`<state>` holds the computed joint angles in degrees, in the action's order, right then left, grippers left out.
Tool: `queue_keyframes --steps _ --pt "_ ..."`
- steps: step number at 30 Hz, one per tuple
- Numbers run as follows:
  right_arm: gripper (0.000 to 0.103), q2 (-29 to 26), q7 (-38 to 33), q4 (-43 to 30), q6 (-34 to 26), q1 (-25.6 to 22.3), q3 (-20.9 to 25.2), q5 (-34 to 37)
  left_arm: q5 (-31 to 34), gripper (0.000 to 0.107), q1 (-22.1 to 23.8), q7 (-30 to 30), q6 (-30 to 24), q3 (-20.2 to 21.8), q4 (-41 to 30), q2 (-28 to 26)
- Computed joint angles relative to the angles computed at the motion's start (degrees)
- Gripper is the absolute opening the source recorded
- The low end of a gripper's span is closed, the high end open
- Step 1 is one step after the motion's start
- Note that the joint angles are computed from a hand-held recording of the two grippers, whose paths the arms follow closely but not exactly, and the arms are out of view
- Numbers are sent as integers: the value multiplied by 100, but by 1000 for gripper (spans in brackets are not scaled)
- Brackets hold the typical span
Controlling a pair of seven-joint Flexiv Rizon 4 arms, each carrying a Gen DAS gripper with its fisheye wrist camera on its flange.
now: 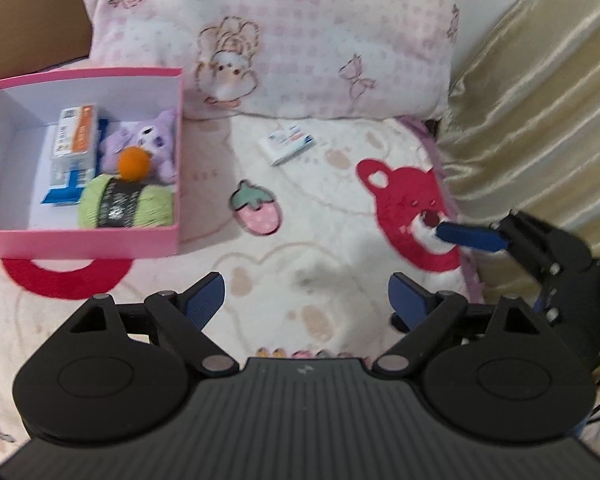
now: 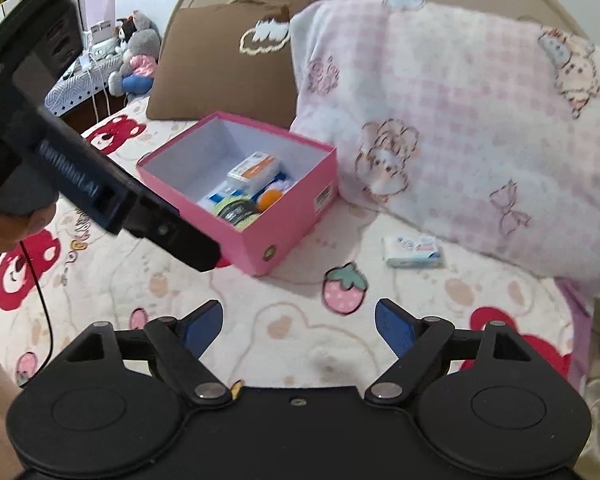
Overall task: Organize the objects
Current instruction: 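Move the open left tool to the small white tissue pack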
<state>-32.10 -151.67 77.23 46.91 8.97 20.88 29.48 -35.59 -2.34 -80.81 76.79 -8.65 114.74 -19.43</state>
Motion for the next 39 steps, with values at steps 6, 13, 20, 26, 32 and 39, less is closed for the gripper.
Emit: queue_keyframes --steps 6,13,20,26,32,39 --pt "87 -263 395 -292 -123 -28 -22 126 349 89 -130 -84 160 38 -505 -425" --pt "87 -698 81 -607 -4 -236 300 585 927 89 -171 -612 574 46 -1136 -1141" --pt "87 -1346 -99 -1156 45 92 170 401 952 89 72 -981 809 -268 -1767 -1834" --pt "87 -2160 -312 -1892 721 256 330 218 1282 88 -71 -991 522 80 -2461 -2377" --pt "87 -2984 -14 -2964 574 556 184 -363 1459 86 -127 -1105 174 303 -3231 -2930" --pt "87 -3652 501 -3434 1634 1001 -10 -864 1645 84 -327 -1349 554 625 -3944 -3614"
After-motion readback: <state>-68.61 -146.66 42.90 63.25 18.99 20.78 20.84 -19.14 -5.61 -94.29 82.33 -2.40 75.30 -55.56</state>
